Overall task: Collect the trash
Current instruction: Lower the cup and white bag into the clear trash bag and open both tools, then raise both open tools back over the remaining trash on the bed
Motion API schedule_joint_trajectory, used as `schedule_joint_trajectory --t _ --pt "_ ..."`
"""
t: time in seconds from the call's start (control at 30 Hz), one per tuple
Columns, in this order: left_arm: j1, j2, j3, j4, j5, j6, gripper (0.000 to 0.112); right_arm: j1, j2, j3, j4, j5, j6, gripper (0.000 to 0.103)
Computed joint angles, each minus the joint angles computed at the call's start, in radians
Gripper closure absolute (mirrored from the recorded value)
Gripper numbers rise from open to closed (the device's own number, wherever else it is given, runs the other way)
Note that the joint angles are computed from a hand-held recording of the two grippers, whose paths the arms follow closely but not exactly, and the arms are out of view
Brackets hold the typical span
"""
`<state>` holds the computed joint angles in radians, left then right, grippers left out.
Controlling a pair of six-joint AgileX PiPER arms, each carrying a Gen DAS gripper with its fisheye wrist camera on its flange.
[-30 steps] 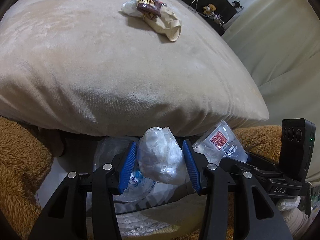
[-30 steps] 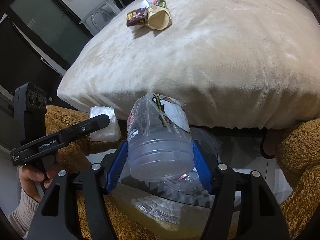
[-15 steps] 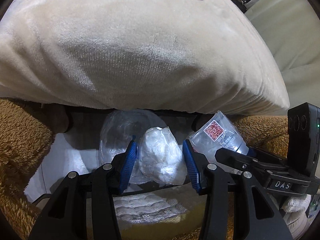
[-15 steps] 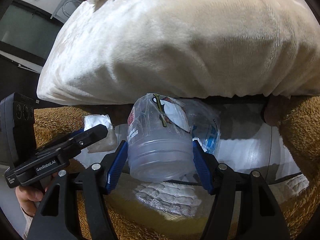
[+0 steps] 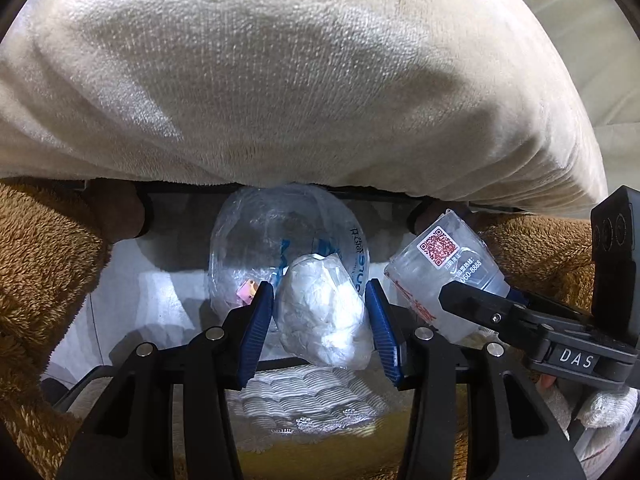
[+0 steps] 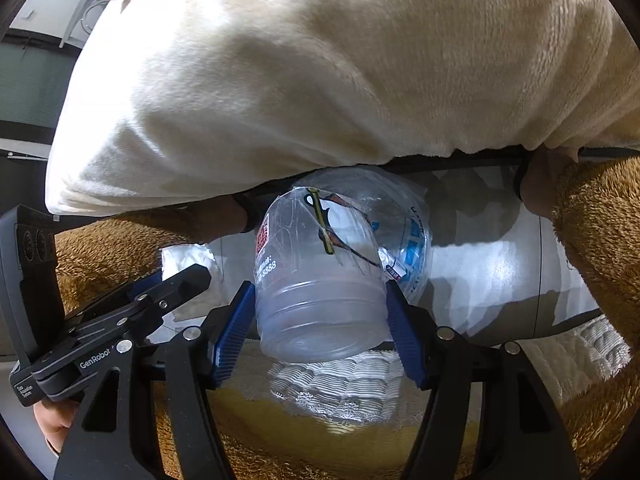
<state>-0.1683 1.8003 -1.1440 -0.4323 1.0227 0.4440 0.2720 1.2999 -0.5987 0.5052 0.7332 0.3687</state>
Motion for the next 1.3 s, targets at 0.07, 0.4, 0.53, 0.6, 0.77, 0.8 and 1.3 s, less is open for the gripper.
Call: schedule_joint_trajectory --t 0.07,0.4,0.53,0.6,0.77,0.8,1.3 --pt "0.003 0.009 -0.017 0.008 0.018 0.0 0.066 -0.009 0.009 0.001 0.01 0.007 -0.014 0.038" --pt "-0.009 0.026 -0.038 0.039 0.04 -0.003 0.062 -0.03 0.028 0.007 0.031 0.013 -0.032 0.037" --pt "-0.001 0.021 -0.035 0.034 0.035 -0.001 0.05 -0.044 0.02 0.02 0.041 0.004 -0.023 0.025" --pt "0.002 0.021 -0.036 0.034 0.036 -0.001 0.05 -0.055 0.018 0.025 0.057 0.005 -0.035 0.025" --pt "0.009 0.013 -0.037 0.023 0.037 0.011 0.05 -0.044 0.01 0.023 0.048 0.0 -0.03 0.025" --pt "0.014 0.011 -0.038 0.018 0.04 0.016 0.05 -0.039 0.006 0.022 0.046 0.0 -0.023 0.025" --pt "0.103 -0.123 0.032 -0.161 0.009 0.185 0.05 0.013 -0.221 0.036 -0.036 -0.002 0.03 0.025"
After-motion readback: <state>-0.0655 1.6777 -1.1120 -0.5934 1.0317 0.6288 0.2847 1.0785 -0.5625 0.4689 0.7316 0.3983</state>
